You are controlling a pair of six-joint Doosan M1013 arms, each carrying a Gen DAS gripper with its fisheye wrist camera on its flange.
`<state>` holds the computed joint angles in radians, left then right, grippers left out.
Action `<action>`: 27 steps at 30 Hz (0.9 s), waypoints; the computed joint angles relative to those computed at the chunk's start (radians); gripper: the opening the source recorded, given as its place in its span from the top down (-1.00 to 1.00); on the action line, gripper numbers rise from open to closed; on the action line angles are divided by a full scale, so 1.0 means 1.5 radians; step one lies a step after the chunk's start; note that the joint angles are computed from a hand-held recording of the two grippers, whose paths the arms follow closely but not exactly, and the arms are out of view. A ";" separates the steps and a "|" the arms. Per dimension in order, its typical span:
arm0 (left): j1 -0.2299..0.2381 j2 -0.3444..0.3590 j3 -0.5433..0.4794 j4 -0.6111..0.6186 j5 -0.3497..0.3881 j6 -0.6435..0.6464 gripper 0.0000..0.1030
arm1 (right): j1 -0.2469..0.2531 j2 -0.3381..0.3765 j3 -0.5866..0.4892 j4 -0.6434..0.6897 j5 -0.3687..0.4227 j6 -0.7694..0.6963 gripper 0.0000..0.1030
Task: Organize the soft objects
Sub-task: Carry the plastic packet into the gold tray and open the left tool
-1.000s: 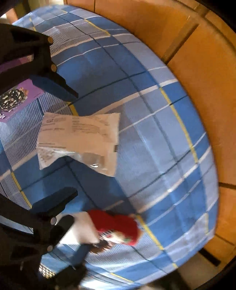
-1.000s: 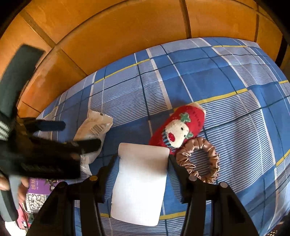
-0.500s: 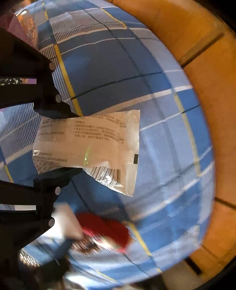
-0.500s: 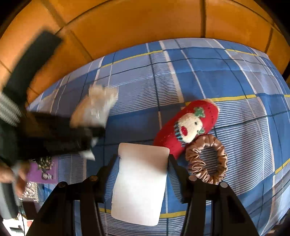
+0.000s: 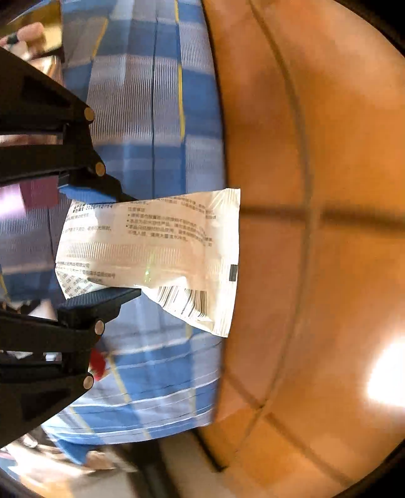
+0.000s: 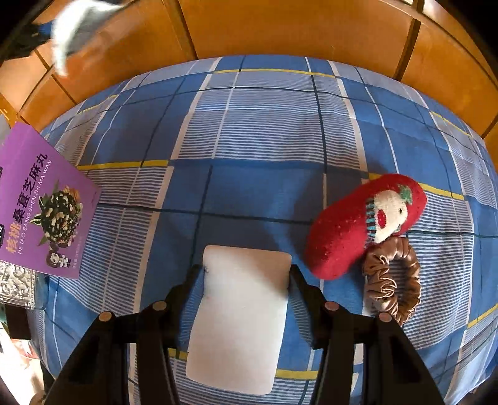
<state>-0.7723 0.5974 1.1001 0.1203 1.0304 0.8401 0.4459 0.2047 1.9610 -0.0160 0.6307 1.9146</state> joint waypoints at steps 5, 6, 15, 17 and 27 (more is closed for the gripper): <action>0.024 -0.081 0.103 0.072 -0.031 -0.081 0.07 | 0.010 0.005 -0.001 -0.026 -0.004 0.018 -0.08; 0.027 -0.094 0.120 0.085 -0.034 -0.093 0.07 | 0.012 0.006 -0.001 -0.034 -0.003 0.022 -0.10; 0.041 -0.246 0.335 0.186 -0.119 -0.228 0.07 | 0.031 0.010 0.003 -0.106 -0.014 0.067 -0.14; 0.043 -0.283 0.390 0.204 -0.145 -0.267 0.07 | 0.036 0.007 0.008 -0.120 -0.017 0.081 -0.14; 0.029 -0.430 0.625 0.305 -0.174 -0.490 0.07 | 0.070 -0.001 0.026 -0.217 -0.031 0.155 -0.13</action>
